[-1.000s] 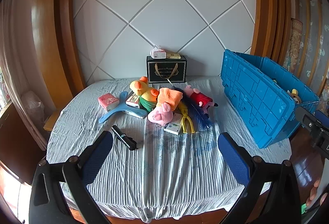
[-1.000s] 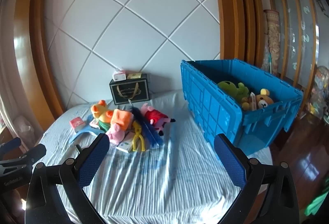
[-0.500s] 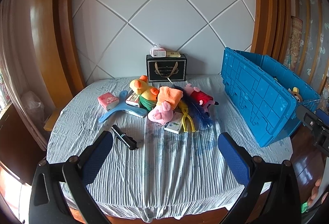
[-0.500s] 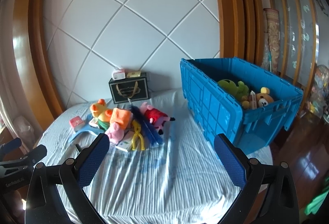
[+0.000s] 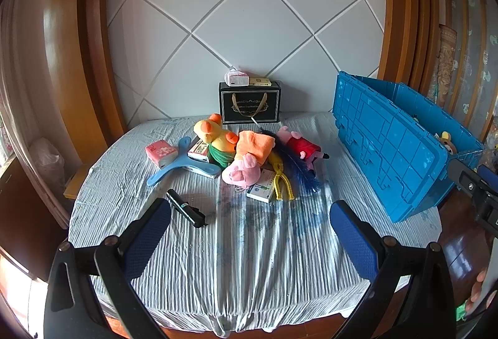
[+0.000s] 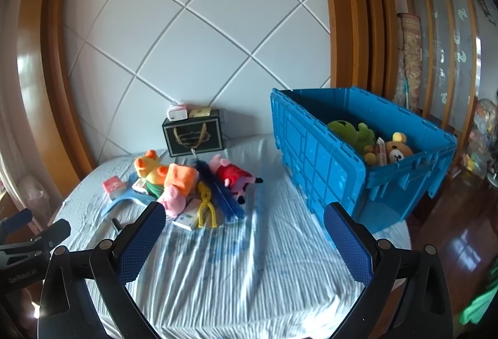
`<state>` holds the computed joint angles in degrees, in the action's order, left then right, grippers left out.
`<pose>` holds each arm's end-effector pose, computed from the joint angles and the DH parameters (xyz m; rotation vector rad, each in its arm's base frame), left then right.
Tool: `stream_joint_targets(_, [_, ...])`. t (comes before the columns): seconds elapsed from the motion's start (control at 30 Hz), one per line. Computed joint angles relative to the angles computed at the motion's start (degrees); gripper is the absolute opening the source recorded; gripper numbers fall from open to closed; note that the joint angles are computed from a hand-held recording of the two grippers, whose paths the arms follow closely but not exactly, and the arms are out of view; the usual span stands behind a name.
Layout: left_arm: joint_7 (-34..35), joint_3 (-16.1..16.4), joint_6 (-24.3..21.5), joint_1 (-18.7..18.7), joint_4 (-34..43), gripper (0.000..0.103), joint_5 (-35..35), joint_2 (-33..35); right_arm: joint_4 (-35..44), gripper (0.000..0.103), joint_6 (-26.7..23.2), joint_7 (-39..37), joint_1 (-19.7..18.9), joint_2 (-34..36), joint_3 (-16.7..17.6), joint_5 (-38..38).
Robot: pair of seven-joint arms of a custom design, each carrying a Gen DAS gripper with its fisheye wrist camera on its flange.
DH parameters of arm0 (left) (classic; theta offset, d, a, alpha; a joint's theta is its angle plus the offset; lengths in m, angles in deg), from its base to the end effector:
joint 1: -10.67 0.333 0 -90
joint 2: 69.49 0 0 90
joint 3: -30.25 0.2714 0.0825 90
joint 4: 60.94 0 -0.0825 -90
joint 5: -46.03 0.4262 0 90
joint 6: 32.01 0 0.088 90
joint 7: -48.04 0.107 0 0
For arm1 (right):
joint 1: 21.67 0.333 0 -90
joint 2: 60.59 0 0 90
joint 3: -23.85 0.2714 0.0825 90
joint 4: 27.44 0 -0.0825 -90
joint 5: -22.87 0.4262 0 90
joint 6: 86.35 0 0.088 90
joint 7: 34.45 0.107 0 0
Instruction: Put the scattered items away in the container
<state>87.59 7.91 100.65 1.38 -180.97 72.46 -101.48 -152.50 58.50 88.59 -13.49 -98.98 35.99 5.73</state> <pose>0.4097 -0.2913 0.6693 -1.7310 1.5420 -0.8164 0.4204 0.1904 0.7133 -1.5226 1.5885 -0.8612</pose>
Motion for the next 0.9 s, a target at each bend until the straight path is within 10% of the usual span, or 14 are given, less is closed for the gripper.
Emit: stream_joint_targets(0.9, [5.8,4.0,2.5,0.1,-4.3,0.103,-4.2,-2.2,2.6,0.103,-2.2,3.8,0.5,3.8,2.5,-1.4])
